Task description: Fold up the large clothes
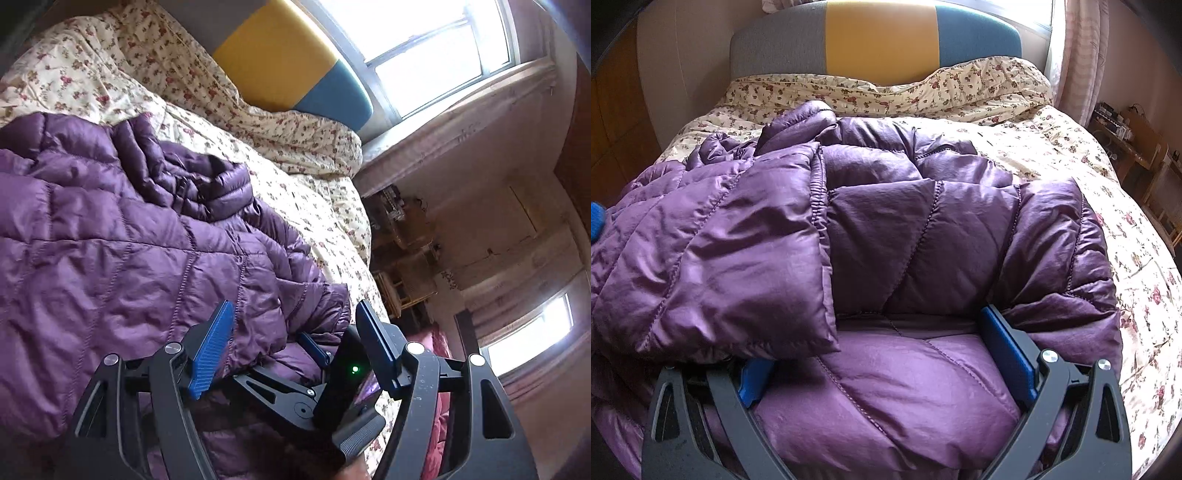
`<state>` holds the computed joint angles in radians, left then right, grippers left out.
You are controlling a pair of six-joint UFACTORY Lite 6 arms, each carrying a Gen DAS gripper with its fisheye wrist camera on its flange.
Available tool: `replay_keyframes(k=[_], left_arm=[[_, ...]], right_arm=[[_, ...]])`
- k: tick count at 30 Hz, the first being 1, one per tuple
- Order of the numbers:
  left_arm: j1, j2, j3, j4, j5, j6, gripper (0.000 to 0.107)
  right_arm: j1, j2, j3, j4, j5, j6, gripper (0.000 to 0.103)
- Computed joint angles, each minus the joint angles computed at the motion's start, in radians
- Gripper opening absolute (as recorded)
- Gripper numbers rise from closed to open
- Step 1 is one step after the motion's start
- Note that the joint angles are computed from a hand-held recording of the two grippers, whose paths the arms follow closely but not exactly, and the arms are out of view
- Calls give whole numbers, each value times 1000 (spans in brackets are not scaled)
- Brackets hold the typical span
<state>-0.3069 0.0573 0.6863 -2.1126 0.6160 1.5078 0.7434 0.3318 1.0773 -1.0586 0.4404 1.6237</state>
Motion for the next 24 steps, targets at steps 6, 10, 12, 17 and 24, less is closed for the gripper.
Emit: replay_keyframes(k=[6,10,12,17,24], left_arm=[[70,-274,-194,15,-146,-8,68],[154,-433,-290,142,-236,-79,68],[206,-486,-327,211,-235,-132,68],[371,-630,-403,429,-198,-301,68],[538,-695,-446,605,-145,-363,68]], right_arm=[[5,-46,-8,55,32,-71,80],[10,-111,-24,94,104,-94,65],[3,-157,-48,112,127,-84,64],[-30,-261,-59,184,89,-109,64],[0,-103,148,386,58,-338,73]])
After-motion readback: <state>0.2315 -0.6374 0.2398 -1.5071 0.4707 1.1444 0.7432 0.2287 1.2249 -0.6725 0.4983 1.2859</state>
